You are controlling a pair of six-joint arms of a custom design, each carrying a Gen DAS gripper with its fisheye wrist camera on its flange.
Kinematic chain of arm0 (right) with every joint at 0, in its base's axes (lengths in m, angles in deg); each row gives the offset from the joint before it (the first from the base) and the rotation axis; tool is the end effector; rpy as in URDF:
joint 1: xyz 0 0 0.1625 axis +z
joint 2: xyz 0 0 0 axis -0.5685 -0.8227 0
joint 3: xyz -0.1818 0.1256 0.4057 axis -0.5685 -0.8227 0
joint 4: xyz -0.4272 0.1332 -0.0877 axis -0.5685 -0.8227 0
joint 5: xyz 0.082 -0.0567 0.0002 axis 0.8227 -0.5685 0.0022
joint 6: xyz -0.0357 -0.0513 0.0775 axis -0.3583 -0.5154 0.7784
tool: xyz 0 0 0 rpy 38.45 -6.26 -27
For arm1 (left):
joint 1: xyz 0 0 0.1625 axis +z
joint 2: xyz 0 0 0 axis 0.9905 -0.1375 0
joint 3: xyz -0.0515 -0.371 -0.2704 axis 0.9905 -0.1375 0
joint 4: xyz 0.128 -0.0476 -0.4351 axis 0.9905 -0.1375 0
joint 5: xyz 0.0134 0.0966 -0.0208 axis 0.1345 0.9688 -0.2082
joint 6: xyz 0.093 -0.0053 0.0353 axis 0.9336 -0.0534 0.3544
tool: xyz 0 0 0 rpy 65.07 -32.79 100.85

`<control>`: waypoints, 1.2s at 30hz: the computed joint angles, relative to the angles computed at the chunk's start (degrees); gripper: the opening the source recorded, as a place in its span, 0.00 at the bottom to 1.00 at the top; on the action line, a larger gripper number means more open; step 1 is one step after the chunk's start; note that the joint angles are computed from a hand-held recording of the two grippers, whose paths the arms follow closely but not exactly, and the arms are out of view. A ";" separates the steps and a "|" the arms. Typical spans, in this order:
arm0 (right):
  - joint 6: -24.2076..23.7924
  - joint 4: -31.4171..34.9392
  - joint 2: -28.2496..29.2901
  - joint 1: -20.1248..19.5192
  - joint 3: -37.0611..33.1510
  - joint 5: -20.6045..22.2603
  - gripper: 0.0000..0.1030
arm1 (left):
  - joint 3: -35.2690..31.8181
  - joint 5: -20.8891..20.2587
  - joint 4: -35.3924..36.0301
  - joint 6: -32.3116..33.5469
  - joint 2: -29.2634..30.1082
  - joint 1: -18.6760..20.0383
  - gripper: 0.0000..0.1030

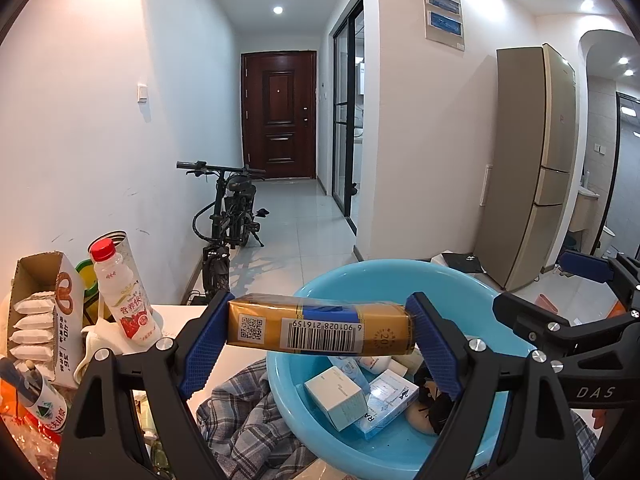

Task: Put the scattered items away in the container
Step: 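Carry the left gripper over the basin while the right gripper drops the Liqun pack in, then open the left gripper to drop the gold carton into the basin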

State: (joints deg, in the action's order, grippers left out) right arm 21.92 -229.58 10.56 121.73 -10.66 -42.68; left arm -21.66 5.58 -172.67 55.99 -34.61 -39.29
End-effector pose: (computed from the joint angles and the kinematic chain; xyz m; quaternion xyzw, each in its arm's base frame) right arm 0.0829 -0.8645 0.4453 0.4094 -0.8100 0.3451 0.2391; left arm -0.5133 -0.7879 0.0098 0.0873 0.7469 -0.5353 0.3847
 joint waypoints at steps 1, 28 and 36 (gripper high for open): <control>-0.06 -0.05 -0.04 -0.04 0.03 0.03 1.00 | 0.00 0.00 0.00 0.00 0.00 0.00 0.83; -0.53 2.84 -0.41 -0.41 -0.64 0.21 1.00 | 0.53 -0.65 1.48 -1.74 -0.38 -0.16 0.83; -0.67 2.71 -0.32 -0.31 -0.71 -0.20 1.00 | 5.92 -0.76 7.73 -11.85 -3.99 0.45 1.00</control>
State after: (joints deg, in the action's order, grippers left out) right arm 21.24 -226.86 10.25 121.42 -11.37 -42.87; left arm -15.73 4.82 -164.95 44.14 -38.60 -38.83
